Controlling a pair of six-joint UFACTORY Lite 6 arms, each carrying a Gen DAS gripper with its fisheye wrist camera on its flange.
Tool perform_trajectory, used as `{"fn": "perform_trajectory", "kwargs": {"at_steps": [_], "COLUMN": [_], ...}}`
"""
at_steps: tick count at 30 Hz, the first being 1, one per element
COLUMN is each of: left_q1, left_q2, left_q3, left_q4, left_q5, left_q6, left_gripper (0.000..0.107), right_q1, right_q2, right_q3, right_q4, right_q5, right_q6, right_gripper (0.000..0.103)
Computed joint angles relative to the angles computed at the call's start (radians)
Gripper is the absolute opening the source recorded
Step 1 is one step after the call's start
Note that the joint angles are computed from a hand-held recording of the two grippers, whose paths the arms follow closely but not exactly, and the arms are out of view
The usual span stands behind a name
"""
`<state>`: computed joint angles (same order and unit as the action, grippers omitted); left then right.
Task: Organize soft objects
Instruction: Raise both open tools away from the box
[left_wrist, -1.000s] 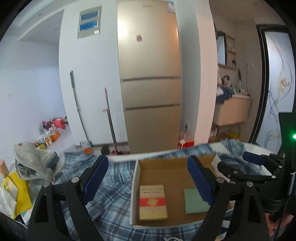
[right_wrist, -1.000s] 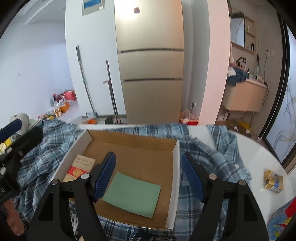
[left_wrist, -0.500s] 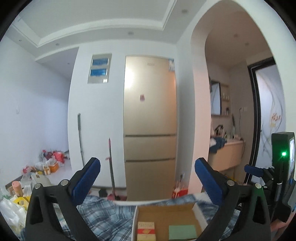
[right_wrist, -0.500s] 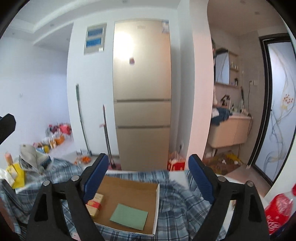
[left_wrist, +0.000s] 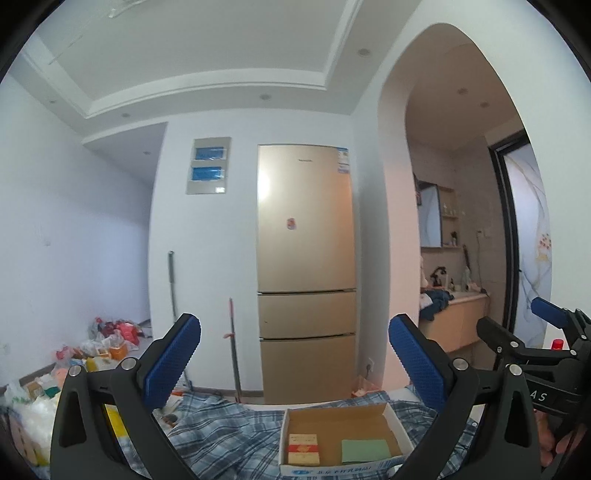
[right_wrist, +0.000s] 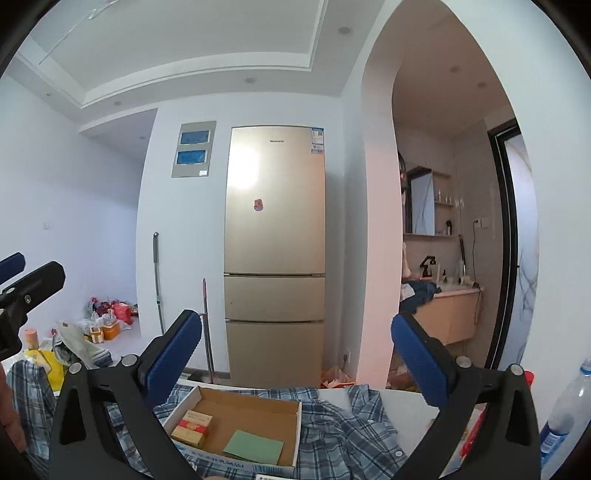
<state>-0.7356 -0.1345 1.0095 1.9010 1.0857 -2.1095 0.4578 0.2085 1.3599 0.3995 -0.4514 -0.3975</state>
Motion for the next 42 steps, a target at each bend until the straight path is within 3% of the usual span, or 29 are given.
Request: {"fn": "perform_trajectory", "kwargs": {"at_steps": [5,9,22,27,29,37,42], "left_q1": [-0.046,0.024,0.179,0.219,0.240,0.234,0.263], "left_q2": [-0.022,-0.051,0.234,0.321,0.344,0.362,0.378], "left_q3": [-0.107,-0.217,-0.192,-0.179,-0.164,-0.154,-0.102], "left_q4": [0.014,0.171,0.240,0.302,0.310,0.303,0.270], "left_q5": [0.076,-0.055,-0.190,-0.162,-0.205,-0.198,-0.311], "left_q6": [-0.064,-0.231,-0.420,-0.516,-0.529,-0.511,-0.446], "left_gripper": [0.103,0.103,0.103,0.103,0.103,0.103,0.103], "right_q1": [-0.001,-0.015,0.003,0.009,0.023,0.028,0.012], "right_q2": [-0.044,-0.024,0.087,0.142,0.156,0.204,0.225], "right_q3": [-0.110,-0.159,-0.227,-0.202,-0.199,-0.167,-0.131], "right_q4": [-0.067,-0.135,-0.060,-0.040,-0.018,-0.005,0.007], "right_q5": [-0.072,-0.126,-0.262,-0.238,-0.244,-0.210,-0.163], "right_q6": [0.090,0.176,0.109,0.090,0.061,0.037,0.047], "right_gripper": [0.103,0.103,0.103,0.103,0.103,0.103,0.103]}}
